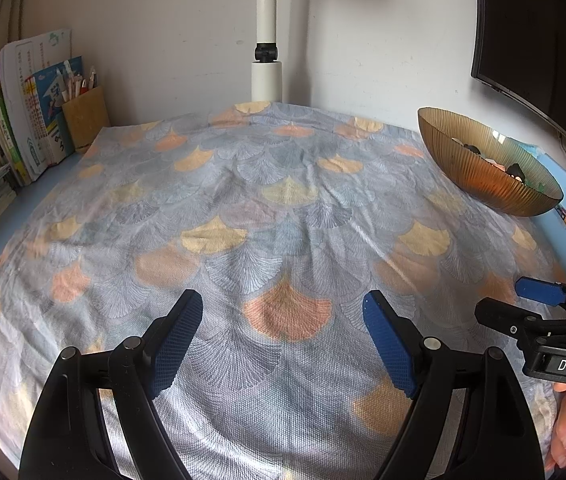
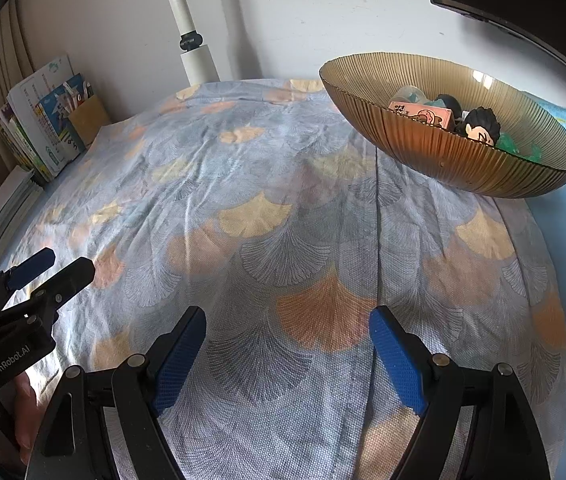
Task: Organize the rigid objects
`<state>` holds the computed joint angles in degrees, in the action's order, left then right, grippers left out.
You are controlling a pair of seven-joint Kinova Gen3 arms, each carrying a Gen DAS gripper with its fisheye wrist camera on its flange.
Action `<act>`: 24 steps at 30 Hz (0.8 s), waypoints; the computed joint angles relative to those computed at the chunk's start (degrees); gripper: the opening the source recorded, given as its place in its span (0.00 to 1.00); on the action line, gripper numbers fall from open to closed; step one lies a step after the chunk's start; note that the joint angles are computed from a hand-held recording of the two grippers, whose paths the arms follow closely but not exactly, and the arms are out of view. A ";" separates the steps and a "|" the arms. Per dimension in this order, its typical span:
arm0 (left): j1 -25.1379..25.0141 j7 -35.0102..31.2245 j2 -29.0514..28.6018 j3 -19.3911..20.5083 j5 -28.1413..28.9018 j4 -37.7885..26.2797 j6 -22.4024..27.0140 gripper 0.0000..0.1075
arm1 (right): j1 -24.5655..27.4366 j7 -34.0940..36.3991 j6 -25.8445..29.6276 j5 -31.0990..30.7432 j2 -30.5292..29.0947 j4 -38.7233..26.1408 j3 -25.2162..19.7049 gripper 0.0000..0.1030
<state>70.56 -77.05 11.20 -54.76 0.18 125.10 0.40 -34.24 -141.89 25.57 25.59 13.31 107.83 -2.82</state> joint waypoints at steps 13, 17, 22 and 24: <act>-2.40 -1.25 0.16 2.14 -0.19 0.14 -0.10 0.76 | 0.10 -0.49 -0.43 0.03 -0.16 0.36 0.00 0.82; -2.22 -1.34 0.27 1.97 -0.11 0.08 0.06 0.76 | 0.11 -0.39 -0.34 -0.01 -0.14 0.31 -0.01 0.82; -2.13 -1.35 0.30 1.83 -0.19 0.15 0.00 0.76 | 0.26 -0.19 -0.52 -0.09 -0.21 0.40 -0.04 0.82; -2.14 -1.38 0.25 1.80 -0.15 0.23 -0.07 0.76 | 0.34 -0.06 -0.44 -0.23 -0.26 0.40 -0.07 0.82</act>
<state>68.42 -78.43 11.45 -52.95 0.02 125.34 0.33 -33.90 -141.95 25.12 25.36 13.05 108.23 -2.89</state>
